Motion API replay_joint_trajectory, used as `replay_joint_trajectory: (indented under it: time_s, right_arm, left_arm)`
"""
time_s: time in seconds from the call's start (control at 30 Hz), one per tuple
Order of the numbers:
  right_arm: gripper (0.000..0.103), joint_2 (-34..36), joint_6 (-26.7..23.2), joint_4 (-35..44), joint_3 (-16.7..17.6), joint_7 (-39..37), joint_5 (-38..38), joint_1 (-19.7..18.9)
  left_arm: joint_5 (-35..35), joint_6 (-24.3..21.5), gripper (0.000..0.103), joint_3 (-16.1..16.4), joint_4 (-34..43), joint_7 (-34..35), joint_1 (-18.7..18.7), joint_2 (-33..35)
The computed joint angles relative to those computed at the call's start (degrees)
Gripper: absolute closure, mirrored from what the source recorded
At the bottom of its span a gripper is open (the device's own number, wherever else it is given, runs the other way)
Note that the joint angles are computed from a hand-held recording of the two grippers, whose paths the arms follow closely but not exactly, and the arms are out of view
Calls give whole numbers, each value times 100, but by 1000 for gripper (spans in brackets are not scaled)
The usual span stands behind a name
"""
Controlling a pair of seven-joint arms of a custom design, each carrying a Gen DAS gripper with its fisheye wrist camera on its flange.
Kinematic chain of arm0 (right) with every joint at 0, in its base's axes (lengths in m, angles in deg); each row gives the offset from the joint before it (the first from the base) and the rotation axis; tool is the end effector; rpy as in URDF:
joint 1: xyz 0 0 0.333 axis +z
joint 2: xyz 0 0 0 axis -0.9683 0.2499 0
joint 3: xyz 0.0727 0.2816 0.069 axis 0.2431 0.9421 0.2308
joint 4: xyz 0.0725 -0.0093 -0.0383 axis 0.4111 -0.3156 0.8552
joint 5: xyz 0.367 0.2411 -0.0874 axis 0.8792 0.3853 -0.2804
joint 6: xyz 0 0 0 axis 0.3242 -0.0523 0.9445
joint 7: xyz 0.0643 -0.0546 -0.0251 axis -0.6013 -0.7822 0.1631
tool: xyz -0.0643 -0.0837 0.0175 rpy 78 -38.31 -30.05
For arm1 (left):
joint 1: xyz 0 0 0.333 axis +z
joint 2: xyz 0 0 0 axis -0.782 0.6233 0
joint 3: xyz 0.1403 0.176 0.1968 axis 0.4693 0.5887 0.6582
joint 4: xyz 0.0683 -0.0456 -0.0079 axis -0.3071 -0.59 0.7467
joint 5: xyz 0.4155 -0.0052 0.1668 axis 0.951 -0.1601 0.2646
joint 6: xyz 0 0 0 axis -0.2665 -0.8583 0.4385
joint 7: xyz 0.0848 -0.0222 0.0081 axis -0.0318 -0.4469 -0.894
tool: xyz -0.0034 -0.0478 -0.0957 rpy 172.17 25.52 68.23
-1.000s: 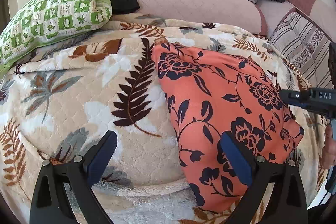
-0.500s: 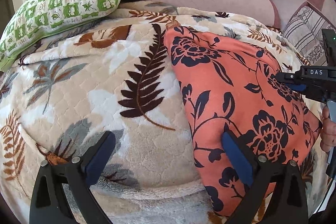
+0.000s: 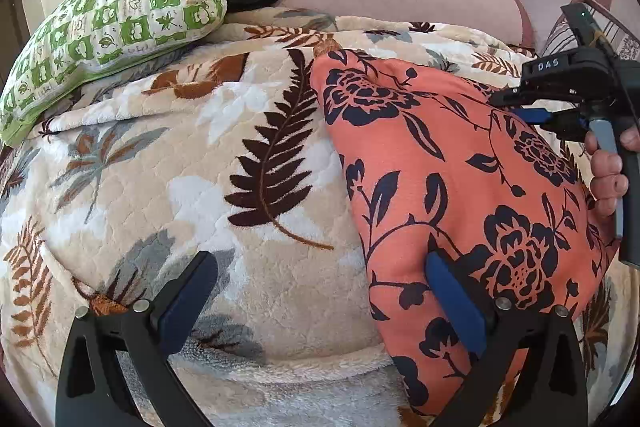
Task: Fold small clothes
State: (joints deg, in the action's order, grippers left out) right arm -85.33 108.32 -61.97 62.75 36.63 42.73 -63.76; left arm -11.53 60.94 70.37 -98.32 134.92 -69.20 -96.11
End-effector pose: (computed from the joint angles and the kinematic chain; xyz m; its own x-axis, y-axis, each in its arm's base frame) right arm 0.5833 0.1386 0.4891 0.0009 -0.9094 -0.4158 -0.9305 0.1515 -0.3334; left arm 0.3589 -0.2010 0.4746 0.0802 -0.9963 0.0310 -0.8193 -0.0836 -0.5672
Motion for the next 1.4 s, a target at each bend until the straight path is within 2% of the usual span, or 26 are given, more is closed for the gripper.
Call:
replay_joint_trajectory:
  time_s: [0.1,0.23,0.37,0.5,0.57,0.63,0.9,1.1,1.17,1.23,1.4]
  right_arm:
    - [69,-171,192,-54,-24,-406,483,125]
    - [69,-276,40,23,-14,-1310,1270,438]
    - [69,-256,-61,25,154,-1657,1374,668]
    - [69,-43,-110,-25,345,-1275,713,705]
    - [69,-80,26,-126,306,-1414,858,744]
    - [69,-82,-162,-34,268,-1332,830,725]
    - [69,-869,-274,-534,190,-948,714,613]
    - [70,-1336,-448,-950,226,-129,-34,352]
    - [69,-1364,-483,-1146,131,-167,61,379]
    - [69,-1532,-234,-1385,111,-323,157,430]
    - [69,-1991,-473,-1557,-50,-377,446,475]
  left_arm:
    - [-41,-33,0,19,22,-20,-7,26]
    - [36,-51,0,-55,24,-81,23,15]
    - [84,-86,0,-76,28,-130,18,4]
    - [88,-100,0,-51,39,-123,-3,25]
    - [77,-100,0,-33,38,-110,-13,21]
    - [102,-109,0,-56,45,-113,-2,21]
    - [112,-106,0,-51,46,-126,0,28]
    - [93,-115,0,-51,46,-150,-1,25]
    - [100,-118,0,-54,53,-135,-7,44]
    - [97,-112,0,-37,49,-120,-11,37]
    - [14,-105,0,12,35,-100,-31,25]
